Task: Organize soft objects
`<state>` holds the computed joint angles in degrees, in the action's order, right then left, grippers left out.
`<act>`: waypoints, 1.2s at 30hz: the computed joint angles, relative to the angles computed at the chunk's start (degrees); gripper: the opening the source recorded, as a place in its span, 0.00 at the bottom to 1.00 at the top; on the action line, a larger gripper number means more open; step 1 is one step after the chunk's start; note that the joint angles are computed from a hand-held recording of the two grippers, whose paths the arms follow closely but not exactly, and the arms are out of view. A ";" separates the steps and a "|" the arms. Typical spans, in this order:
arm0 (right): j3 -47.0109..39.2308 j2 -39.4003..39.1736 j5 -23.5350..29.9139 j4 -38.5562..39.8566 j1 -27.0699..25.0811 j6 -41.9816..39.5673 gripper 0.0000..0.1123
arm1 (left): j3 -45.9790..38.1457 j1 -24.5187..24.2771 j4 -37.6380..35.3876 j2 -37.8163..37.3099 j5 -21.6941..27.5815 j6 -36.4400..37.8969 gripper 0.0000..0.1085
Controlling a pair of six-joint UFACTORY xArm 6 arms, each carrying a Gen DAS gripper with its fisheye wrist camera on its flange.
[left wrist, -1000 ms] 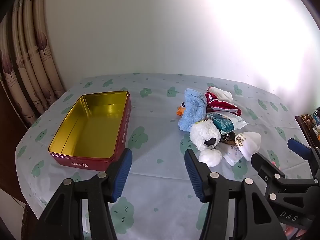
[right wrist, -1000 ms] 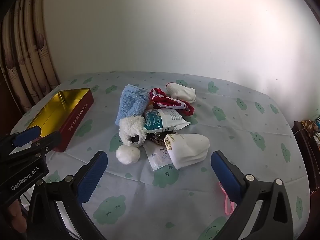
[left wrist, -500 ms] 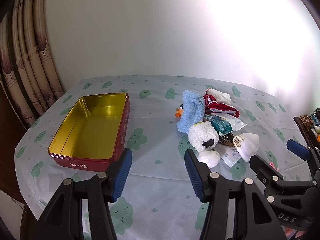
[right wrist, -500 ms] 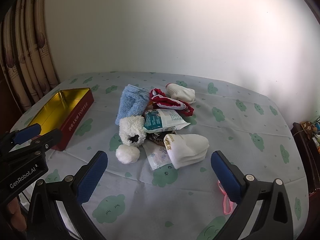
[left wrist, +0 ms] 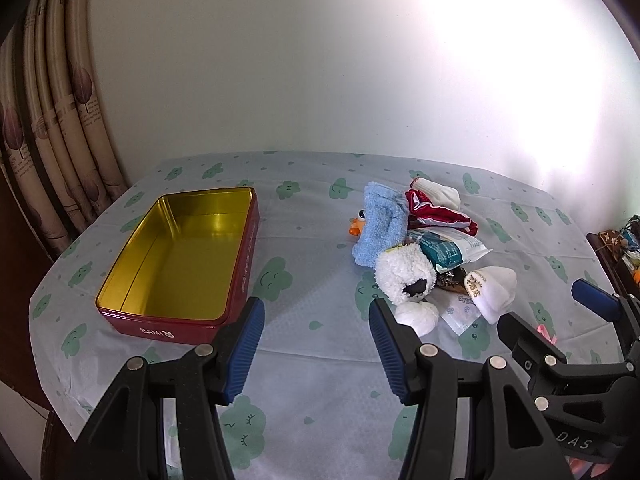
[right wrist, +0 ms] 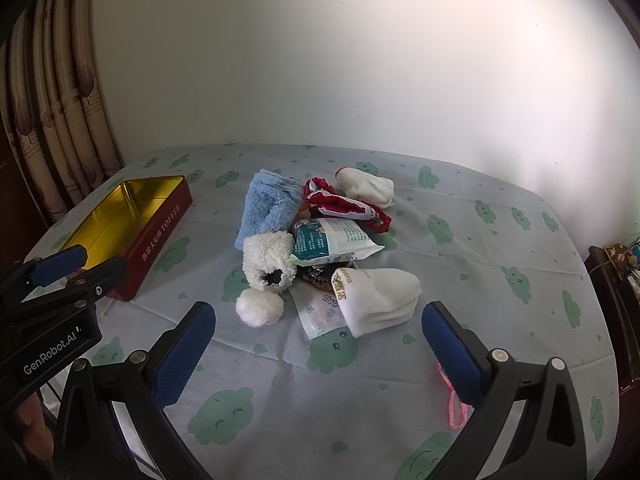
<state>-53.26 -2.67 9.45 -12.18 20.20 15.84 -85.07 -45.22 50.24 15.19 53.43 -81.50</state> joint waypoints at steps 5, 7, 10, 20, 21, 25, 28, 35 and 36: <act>0.34 0.11 -0.54 -0.23 0.13 0.04 0.91 | 0.13 -0.02 -0.07 -0.05 0.17 0.10 0.51; 0.31 0.14 -0.53 -0.27 0.13 0.04 0.91 | 0.19 -0.06 0.18 -0.07 0.26 -0.19 0.51; 0.16 0.39 -0.55 0.07 0.24 -0.42 0.91 | 0.38 0.06 0.17 -0.18 0.04 -0.10 0.51; 0.61 0.22 -0.84 2.07 0.58 -2.38 0.91 | 0.80 0.14 0.28 -0.50 -0.20 -0.01 0.51; 0.64 0.22 -0.85 2.50 0.63 -2.75 0.91 | 0.70 0.11 0.32 -0.43 -0.12 -0.01 0.51; 0.80 0.16 -0.88 3.62 0.79 -3.82 0.91 | 0.74 0.06 0.32 -0.54 0.03 0.01 0.51; 0.94 0.08 -1.00 3.22 0.74 -3.44 0.91 | 0.70 0.09 0.25 -0.51 -0.07 0.01 0.51; 0.87 0.20 -0.90 3.90 0.79 -3.91 0.91 | 0.90 0.11 0.22 -0.64 -0.31 0.13 0.51; 0.95 0.14 -0.91 3.60 0.80 -3.64 0.91 | 0.90 0.11 0.22 -0.64 -0.31 0.13 0.51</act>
